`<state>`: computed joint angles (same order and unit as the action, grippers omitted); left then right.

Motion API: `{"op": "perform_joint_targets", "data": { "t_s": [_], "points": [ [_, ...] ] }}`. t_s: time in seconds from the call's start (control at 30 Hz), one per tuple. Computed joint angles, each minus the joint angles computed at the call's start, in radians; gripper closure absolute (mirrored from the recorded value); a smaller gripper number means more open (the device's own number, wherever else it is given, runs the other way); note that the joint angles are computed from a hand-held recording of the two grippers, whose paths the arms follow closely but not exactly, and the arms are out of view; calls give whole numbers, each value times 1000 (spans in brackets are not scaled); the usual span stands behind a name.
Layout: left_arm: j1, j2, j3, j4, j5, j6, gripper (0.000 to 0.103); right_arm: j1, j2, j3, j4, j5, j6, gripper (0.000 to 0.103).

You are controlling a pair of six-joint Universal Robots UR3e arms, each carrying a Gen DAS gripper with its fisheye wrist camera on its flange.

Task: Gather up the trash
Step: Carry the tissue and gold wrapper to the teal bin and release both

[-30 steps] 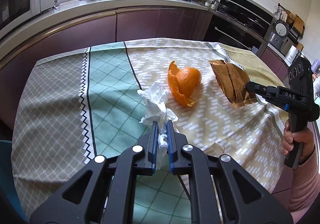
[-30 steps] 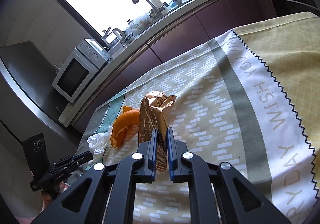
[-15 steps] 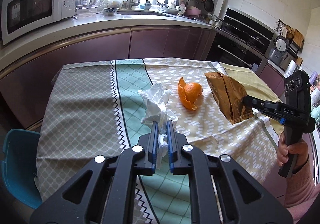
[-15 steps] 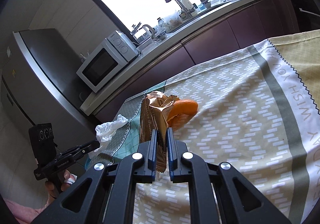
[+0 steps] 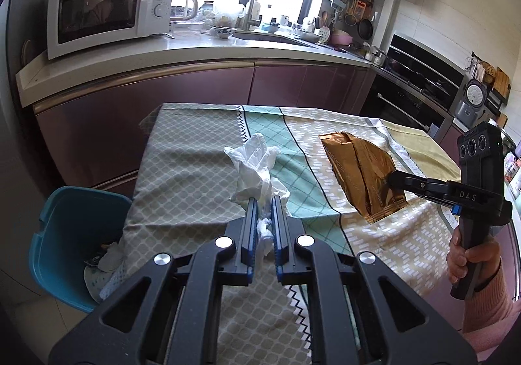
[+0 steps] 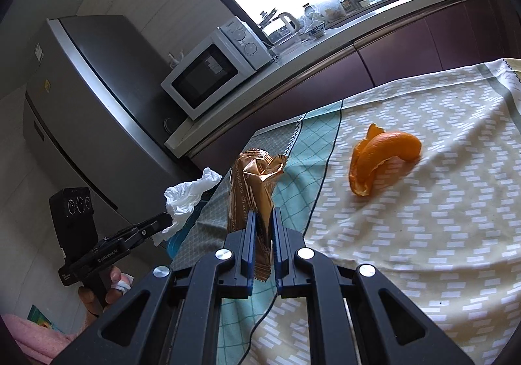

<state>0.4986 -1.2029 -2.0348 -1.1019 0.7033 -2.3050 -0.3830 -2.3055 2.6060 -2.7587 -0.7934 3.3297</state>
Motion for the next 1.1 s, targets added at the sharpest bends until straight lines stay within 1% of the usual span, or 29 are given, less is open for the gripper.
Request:
{"op": "perform_joint_targets", "data": {
  "t_s": [0.07, 0.13, 0.23, 0.33, 0.37, 0.53, 0.7, 0.9, 1.1],
  "points": [
    [59, 25, 4, -65, -16, 49, 94, 103, 133, -26, -155, -64, 68, 95],
    [122, 46, 14, -136, -32, 102, 94, 191, 250, -64, -263, -115, 114, 95],
    [207, 65, 32, -223, -49, 172, 94, 293, 381, -127, -356, -171, 155, 95],
    [292, 80, 47, -310, -60, 246, 94, 374, 495, -195, -413, -210, 181, 95],
    [306, 70, 54, -311, -60, 250, 94, 397, 530, -219, -428, -220, 188, 95],
    [403, 53, 79, -363, -68, 303, 94, 495, 695, -353, -463, -254, 213, 95],
    [466, 19, 97, -357, -68, 318, 94, 565, 808, -485, -438, -270, 214, 95],
    [501, -37, 107, -296, -56, 306, 94, 611, 901, -614, -393, -268, 205, 95],
    [504, -98, 110, -205, -38, 257, 94, 648, 989, -739, -338, -266, 204, 95]
  ]
}}
